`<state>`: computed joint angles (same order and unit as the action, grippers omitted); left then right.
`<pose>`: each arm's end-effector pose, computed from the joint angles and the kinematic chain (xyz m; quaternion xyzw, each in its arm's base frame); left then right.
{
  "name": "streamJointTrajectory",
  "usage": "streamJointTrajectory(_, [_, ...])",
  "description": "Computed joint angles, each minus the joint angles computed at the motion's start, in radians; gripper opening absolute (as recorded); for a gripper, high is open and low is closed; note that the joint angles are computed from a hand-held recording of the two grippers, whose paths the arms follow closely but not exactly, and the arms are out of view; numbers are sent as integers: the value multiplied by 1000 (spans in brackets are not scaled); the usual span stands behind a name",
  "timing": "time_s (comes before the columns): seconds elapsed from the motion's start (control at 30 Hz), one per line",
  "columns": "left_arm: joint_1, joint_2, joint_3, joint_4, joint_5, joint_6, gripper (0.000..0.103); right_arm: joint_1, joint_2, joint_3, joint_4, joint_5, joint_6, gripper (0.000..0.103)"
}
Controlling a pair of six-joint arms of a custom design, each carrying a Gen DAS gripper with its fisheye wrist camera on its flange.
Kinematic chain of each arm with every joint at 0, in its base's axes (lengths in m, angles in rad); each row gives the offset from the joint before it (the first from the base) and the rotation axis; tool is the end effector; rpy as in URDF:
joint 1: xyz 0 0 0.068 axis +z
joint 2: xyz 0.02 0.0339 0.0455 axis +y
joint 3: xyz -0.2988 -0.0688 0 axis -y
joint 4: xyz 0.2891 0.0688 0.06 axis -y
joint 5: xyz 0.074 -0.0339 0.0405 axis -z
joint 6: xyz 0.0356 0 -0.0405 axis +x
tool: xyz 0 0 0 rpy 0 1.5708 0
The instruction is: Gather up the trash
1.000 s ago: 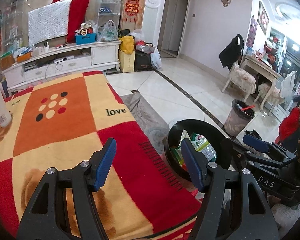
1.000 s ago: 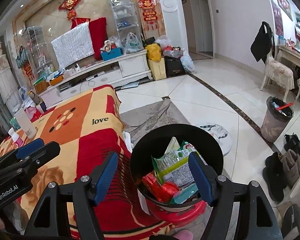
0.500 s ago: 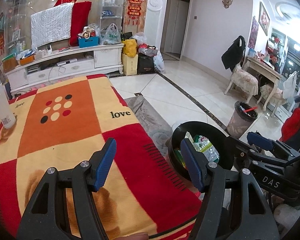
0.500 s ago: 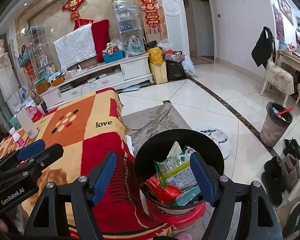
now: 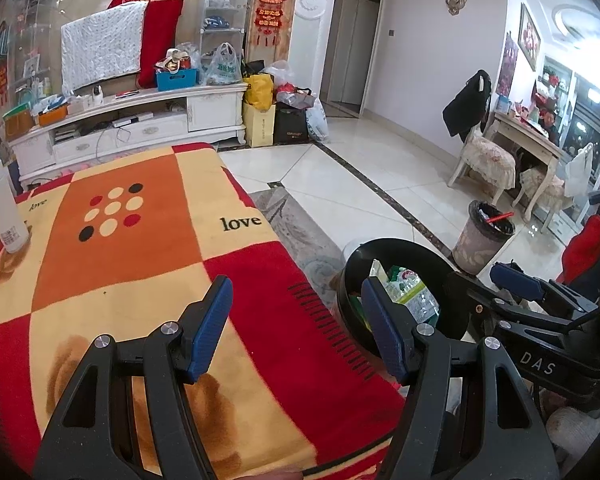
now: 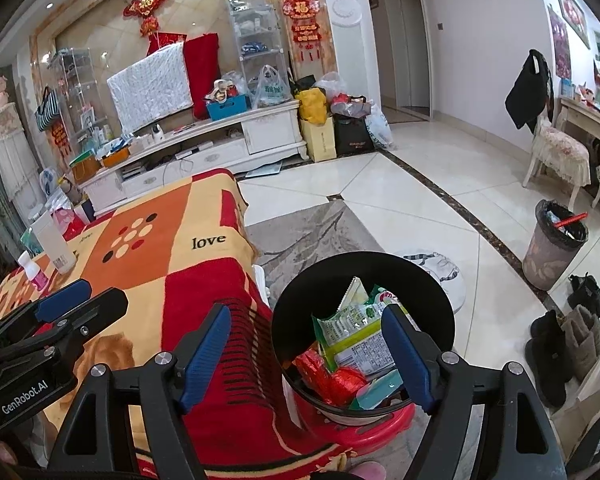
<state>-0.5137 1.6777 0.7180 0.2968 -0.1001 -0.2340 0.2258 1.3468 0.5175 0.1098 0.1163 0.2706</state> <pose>0.3093 -0.1704 0.1409 0.1034 0.8919 -0.1181 0.4241 0.2693 0.0576 0.1601 0.0444 0.9085 0.0500 0.4126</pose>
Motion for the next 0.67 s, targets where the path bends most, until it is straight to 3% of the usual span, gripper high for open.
streamJointTrajectory(0.4, [12, 15, 5, 1, 27, 3, 66, -4, 18, 11, -13, -5, -2, 77])
streamJointTrajectory(0.67, [71, 4, -12, 2, 100, 6, 66, 17, 36, 30, -27, 8, -9, 78])
